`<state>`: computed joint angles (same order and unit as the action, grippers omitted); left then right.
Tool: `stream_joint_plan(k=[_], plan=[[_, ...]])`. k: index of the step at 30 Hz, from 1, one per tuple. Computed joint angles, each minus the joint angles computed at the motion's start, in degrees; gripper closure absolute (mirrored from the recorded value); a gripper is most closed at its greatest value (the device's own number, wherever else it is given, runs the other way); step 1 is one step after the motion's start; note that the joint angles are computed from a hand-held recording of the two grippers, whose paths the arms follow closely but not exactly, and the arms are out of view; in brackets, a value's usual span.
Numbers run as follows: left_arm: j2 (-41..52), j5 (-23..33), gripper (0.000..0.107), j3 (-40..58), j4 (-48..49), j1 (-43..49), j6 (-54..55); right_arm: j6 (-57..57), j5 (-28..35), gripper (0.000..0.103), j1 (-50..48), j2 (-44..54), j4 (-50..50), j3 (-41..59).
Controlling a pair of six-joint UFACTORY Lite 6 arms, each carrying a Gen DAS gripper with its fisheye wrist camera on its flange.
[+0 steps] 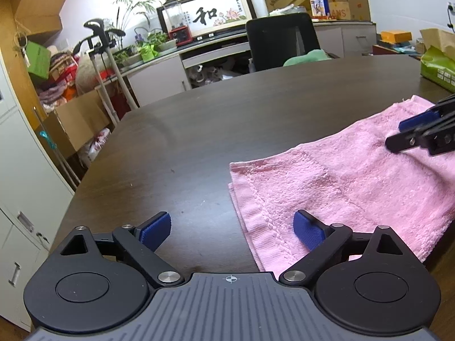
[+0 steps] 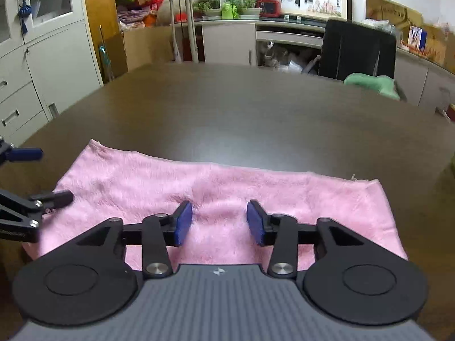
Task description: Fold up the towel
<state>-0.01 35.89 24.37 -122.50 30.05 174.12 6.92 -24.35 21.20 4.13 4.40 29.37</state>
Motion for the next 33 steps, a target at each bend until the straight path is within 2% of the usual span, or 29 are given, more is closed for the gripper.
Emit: stream_joint_plan(k=[3, 5, 8, 10, 13, 19, 23, 26, 28, 30, 33], plan=[[-0.3, 1.8, 0.015, 0.2, 1.3, 1.4, -2.2, 6.9, -2.0, 0.057, -2.4, -4.6, -6.4, -3.6], [-0.6, 3.9, 0.015, 0.8, 4.1, 3.3, -6.2, 6.7, -2.6, 0.057, -2.6, -7.7, -4.8, -5.8], [0.3, 8.3, 0.016, 3.2, 14.7, 7.2, -17.2, 17.4, -1.7, 0.056, -7.2, -11.0, -14.8, -7.9], [1.9, 12.1, 0.016, 5.5, 25.7, 9.5, -25.6, 24.0, -1.8, 0.051, -10.3, -11.6, -21.6, -8.6], [1.7, 13.2, 0.016, 5.1, 31.9, 9.8, -27.2, 29.3, -1.9, 0.049, -13.9, -10.0, -27.8, -8.7], [-0.6, 8.4, 0.017, -1.2, 29.4, 11.2, -13.4, 34.2, -4.5, 0.044, -17.4, -6.6, -33.5, -8.8], [-1.8, 11.9, 0.017, -3.9, 29.6, 17.5, -5.0, 31.2, -4.5, 0.031, -15.0, -6.7, -30.5, -9.3], [-3.1, 12.8, 0.017, -4.8, 30.8, 21.2, -4.3, 25.2, -3.4, 0.025, -11.3, -6.9, -23.6, -9.6], [-4.1, 13.6, 0.017, -3.9, 32.4, 22.5, -9.2, 23.7, -2.9, 0.024, -10.1, -7.3, -21.4, -9.8], [-5.1, 14.2, 0.018, -2.9, 33.5, 22.9, -14.9, 23.7, -2.8, 0.023, -9.9, -7.4, -21.1, -9.8], [-7.4, 11.2, 0.019, -4.0, 27.5, 19.4, -14.2, 25.9, -3.5, 0.023, -11.1, -7.4, -24.0, -9.9]])
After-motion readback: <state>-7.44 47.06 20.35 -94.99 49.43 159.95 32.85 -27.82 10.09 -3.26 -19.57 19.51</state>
